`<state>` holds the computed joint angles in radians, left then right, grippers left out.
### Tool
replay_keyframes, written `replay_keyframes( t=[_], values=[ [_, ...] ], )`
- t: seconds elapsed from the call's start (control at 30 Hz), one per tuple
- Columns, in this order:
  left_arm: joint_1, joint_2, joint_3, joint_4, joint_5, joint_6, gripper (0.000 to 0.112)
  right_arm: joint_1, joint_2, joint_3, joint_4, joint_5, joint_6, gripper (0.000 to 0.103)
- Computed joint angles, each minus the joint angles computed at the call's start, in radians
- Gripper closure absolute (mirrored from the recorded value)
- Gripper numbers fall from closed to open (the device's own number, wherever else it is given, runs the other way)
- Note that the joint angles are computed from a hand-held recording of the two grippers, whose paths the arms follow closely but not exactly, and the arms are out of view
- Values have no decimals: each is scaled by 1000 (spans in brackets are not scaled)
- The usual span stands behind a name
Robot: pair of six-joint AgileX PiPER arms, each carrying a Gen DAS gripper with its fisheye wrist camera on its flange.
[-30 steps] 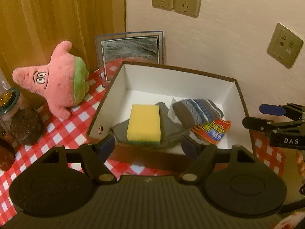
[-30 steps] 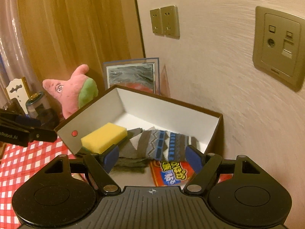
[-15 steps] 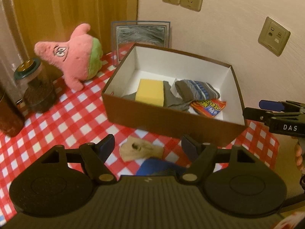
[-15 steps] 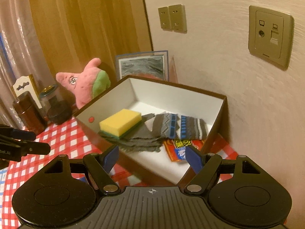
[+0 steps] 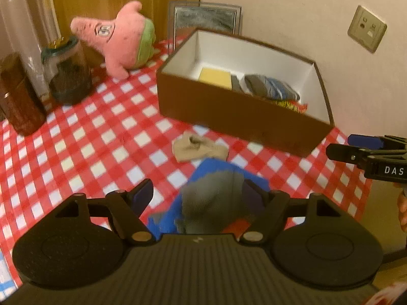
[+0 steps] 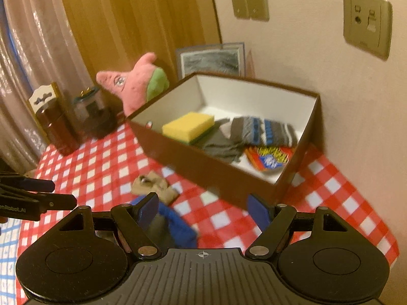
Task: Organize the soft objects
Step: 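Move both tools back to the blue cloth on the table, then grasp the blue cloth with grey felt using the right tool and lift it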
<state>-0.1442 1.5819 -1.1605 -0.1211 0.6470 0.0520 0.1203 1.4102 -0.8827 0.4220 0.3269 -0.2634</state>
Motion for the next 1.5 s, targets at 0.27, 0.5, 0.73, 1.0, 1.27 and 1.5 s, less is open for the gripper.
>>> replay_keyframes(
  t=[0.27,0.5,0.73,1.0,1.27,1.5],
  values=[
    [22,-54,120,-7,-16,-1,37,91,-16,59,-96,0,137,27],
    [36,-70,177,-29,-15,8,37,156,-2,85,-111,-4,171,27],
    [46,-67,216,-31,-18,3,37,213,50,77,-112,-3,184,27],
    [54,-39,227,5,-26,-31,37,255,130,43,-86,-17,152,27],
    [74,4,205,3,-26,-20,37,271,215,-9,-38,-47,102,27],
    [99,40,191,20,-32,-27,37,280,315,-77,30,-90,48,27]
  ],
)
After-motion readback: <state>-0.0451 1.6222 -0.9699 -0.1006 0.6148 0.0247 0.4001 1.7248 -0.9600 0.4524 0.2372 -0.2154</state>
